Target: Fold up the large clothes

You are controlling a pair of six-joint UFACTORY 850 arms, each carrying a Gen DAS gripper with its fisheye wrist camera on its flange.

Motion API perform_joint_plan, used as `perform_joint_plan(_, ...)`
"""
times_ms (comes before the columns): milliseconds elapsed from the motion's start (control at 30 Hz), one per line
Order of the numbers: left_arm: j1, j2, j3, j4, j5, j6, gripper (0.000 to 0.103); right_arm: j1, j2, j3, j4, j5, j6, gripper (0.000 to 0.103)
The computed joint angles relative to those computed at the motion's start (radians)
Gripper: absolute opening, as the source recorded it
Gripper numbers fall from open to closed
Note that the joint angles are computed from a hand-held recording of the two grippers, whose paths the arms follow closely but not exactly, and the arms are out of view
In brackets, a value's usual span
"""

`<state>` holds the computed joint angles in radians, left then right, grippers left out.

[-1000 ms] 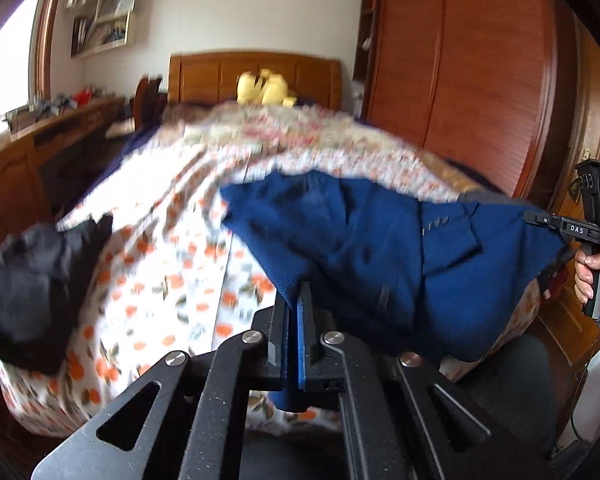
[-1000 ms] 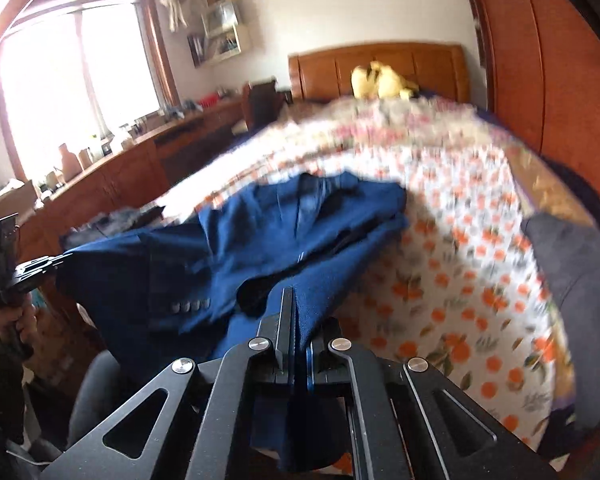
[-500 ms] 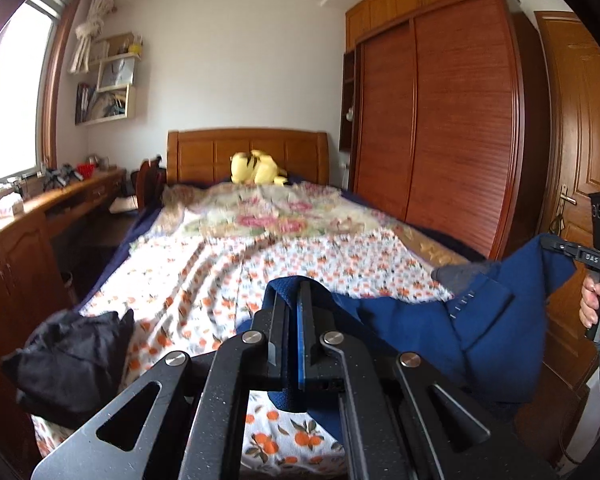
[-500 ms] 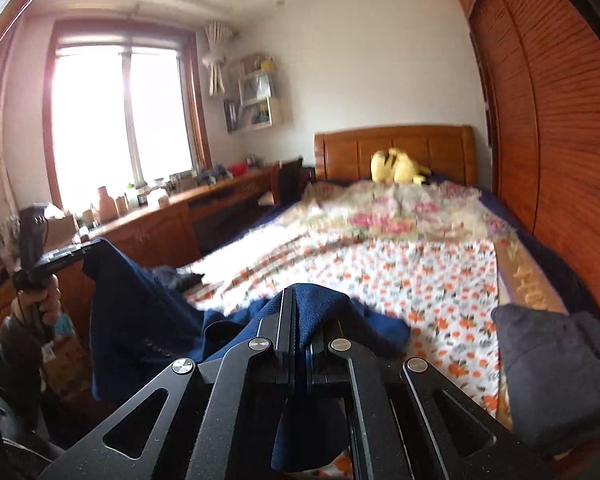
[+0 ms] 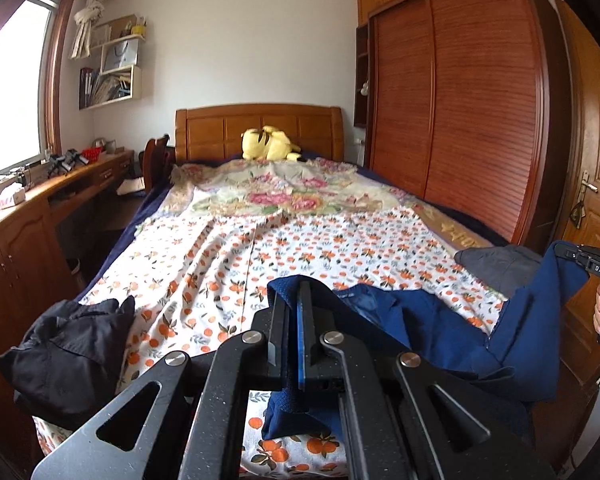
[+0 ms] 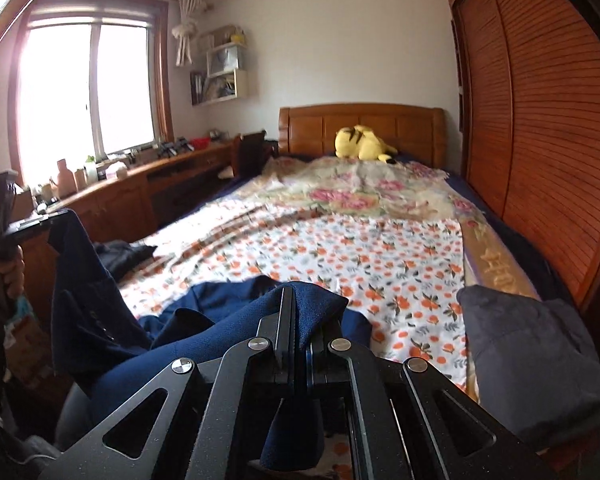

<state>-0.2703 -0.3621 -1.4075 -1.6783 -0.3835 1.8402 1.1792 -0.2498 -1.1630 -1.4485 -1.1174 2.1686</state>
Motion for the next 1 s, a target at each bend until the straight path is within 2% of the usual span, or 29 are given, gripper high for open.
perform_joint_plan(167, -0.022, -0.063, -0.043, -0.02, 0.041, 0.028, 0.003, -0.058, -0.05, -0.034, 0.018, 0.043, -0.032, 0.003)
perform_joint_plan(267, -0.034, -0.117, -0.094, -0.012, 0.061, 0.018, 0.003, -0.091, -0.07, -0.071, 0.038, 0.039, -0.076, 0.003)
perform_joint_plan(300, -0.041, -0.147, -0.127, -0.009, 0.076, 0.012, 0.003, -0.131, -0.101, -0.119, 0.037, 0.056, -0.106, 0.003)
perform_joint_plan(567, -0.08, -0.331, -0.359, 0.099, 0.15, -0.119, 0.003, -0.267, -0.228, -0.265, 0.052, 0.057, -0.162, 0.003)
perform_joint_plan(733, -0.096, -0.456, -0.523, 0.328, 0.147, -0.365, 0.003, -0.337, -0.303, -0.343, 0.134, 0.12, -0.225, 0.003)
perform_joint_plan(800, -0.101, -0.483, -0.545, 0.35, 0.167, -0.392, 0.003, -0.348, -0.339, -0.384, 0.171, 0.13, -0.258, 0.003)
perform_joint_plan(900, -0.094, -0.516, -0.57, 0.341, 0.118, -0.4, 0.003, -0.348, -0.375, -0.432, 0.235, 0.12, -0.32, 0.003)
perform_joint_plan(967, -0.089, -0.526, -0.56, 0.276, 0.096, -0.34, 0.007, -0.341, -0.387, -0.452, 0.265, 0.115, -0.341, 0.006)
perform_joint_plan(1000, -0.089, -0.527, -0.552, 0.252, 0.095, -0.309, 0.014, -0.341, -0.381, -0.452, 0.277, 0.111, -0.353, 0.007)
